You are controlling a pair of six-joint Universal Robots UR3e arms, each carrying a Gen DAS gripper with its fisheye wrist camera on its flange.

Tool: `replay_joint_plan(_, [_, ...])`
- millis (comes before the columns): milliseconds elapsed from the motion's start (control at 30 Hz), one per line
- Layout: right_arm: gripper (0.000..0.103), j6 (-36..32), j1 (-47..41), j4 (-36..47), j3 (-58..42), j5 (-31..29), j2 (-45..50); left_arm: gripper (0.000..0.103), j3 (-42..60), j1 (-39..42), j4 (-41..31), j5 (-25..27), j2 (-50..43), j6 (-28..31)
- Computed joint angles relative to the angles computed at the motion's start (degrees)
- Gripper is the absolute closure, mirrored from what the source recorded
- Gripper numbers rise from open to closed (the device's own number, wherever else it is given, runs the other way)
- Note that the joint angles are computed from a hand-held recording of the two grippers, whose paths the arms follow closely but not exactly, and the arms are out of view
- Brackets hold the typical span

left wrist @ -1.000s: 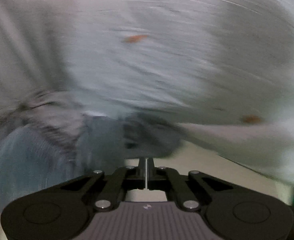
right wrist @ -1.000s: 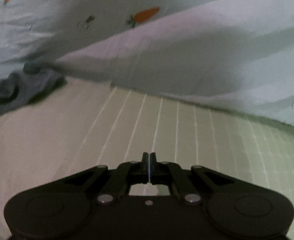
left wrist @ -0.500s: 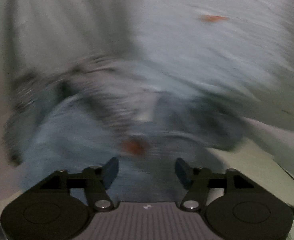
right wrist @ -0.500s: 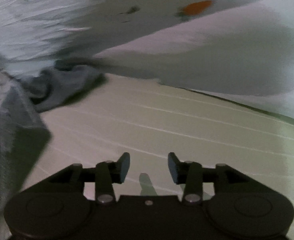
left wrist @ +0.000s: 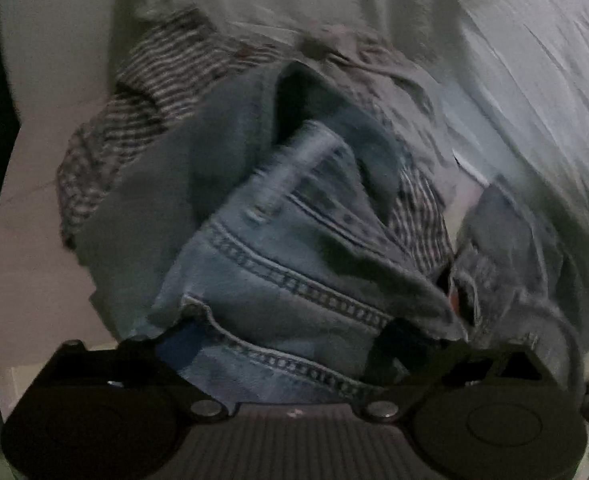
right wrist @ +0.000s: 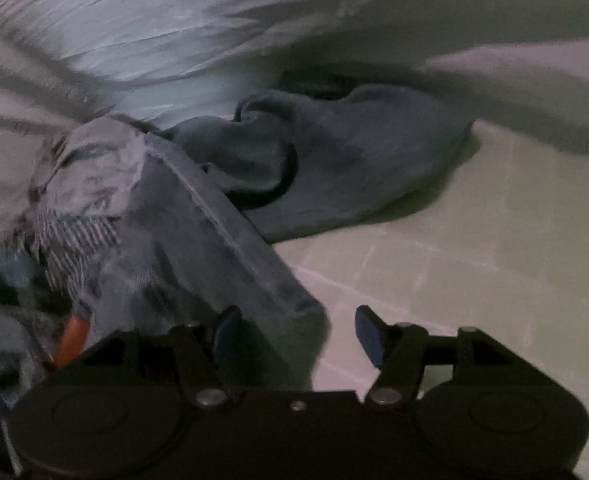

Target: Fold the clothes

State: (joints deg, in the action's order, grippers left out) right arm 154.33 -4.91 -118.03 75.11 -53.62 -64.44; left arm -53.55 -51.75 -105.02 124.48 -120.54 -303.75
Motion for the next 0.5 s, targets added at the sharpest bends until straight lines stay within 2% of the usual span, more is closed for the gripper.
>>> replay_joint_plan(67, [0.03, 3.22, 0.99, 1.38, -2.81, 0.11, 2.02, 0.001, 4.8, 0.26, -3.24, -0.87, -2.92, 3.16])
replay_joint_plan(200, [0.032, 3.3, 1.66, 2.74, -3.16, 0.83, 2.14, 0.001, 5.93, 0.31, -3.64, -0.73, -4.37, 4.39])
replay_joint_plan(267, [0.047, 0.04, 1.7, 4.51, -2.37, 1.01, 1.33, 0.003, 4.16, 0.07, -2.19, -0.64, -3.45, 3.85])
replay_joint_plan(333, [0.087, -3.21, 1.77, 7.14, -2.34, 0.64, 0.8, 0.009, 4.93, -0.27, -3.11, -0.54, -3.69, 2.53])
replay_joint_plan(367, [0.087, -4.38, 1.65, 7.44, -1.56, 0.41, 0.17, 0.015, 5.83, -0.55, -3.95, -0.5, -4.1, 1.84])
replay_joint_plan(400, [0.093, -4.94, 1.0, 4.76, 1.62, 0.64, -1.67, 0.018, 6.76, -0.84, -4.81, -0.47, -4.53, 1.15])
replay_joint_plan(467, [0.094, -5.3, -0.19, -1.11, 7.64, 0.6, -5.51, 0.032, 8.07, -1.55, -5.83, -0.5, -4.89, 0.15])
replay_joint_plan(500, [0.095, -5.97, -1.16, -3.11, 9.95, 0.79, -7.36, 0.035, 8.34, -1.95, -5.81, -0.48, -4.88, -0.24])
